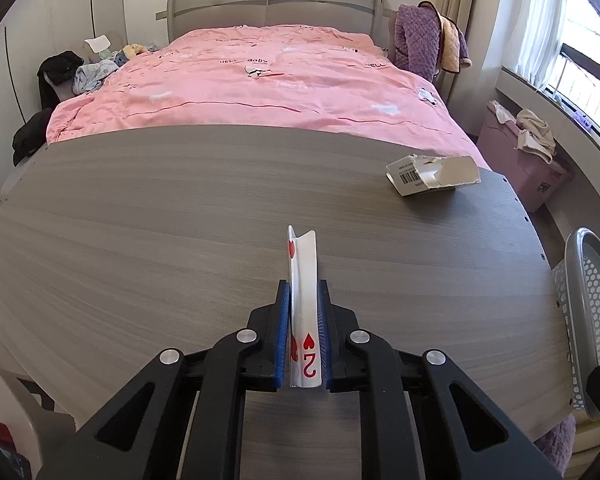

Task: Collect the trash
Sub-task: 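Grasp the white paper tray with the right tool while the left tool holds the card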

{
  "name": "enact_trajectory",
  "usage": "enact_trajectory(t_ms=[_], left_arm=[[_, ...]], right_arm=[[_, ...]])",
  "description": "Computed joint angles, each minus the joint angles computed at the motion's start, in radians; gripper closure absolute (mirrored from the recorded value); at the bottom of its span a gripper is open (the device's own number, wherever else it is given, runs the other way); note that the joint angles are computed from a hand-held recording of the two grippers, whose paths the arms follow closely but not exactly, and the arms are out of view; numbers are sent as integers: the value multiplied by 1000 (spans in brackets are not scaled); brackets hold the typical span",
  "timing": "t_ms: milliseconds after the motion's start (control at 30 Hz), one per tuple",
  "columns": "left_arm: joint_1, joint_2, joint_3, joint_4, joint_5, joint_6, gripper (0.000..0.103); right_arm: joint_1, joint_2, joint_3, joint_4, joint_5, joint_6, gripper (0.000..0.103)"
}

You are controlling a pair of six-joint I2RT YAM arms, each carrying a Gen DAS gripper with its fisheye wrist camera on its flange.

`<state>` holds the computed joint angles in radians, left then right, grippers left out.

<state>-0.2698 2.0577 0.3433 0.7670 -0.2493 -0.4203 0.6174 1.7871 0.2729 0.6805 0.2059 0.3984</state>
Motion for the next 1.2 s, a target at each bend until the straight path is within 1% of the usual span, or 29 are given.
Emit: enact_trajectory(t_ms=[300, 533, 633, 800, 967, 1133, 1200], left_arm=[[134, -27, -26, 31, 74, 88, 90], [251, -38, -14, 25, 138, 151, 90], [269, -40, -7, 25, 137, 174, 90], [311, -43, 21, -2, 181, 207, 90], [334, -43, 48, -21, 213, 219, 90], [343, -28, 77, -39, 233, 223, 90], [344, -18, 90, -46, 237, 220, 90]], right_arm=[[0, 105, 167, -64, -12, -20, 6], [-2, 175, 325, -150, -9, -45, 6], [-4, 205, 400, -193, -15, -58, 6], [1, 279, 540, -264, -26, -82, 6], [-12, 355, 673, -336, -48, -136, 6], [-34, 427, 801, -419, -108, -201, 6], [-37, 456, 847, -455, -110, -224, 6]])
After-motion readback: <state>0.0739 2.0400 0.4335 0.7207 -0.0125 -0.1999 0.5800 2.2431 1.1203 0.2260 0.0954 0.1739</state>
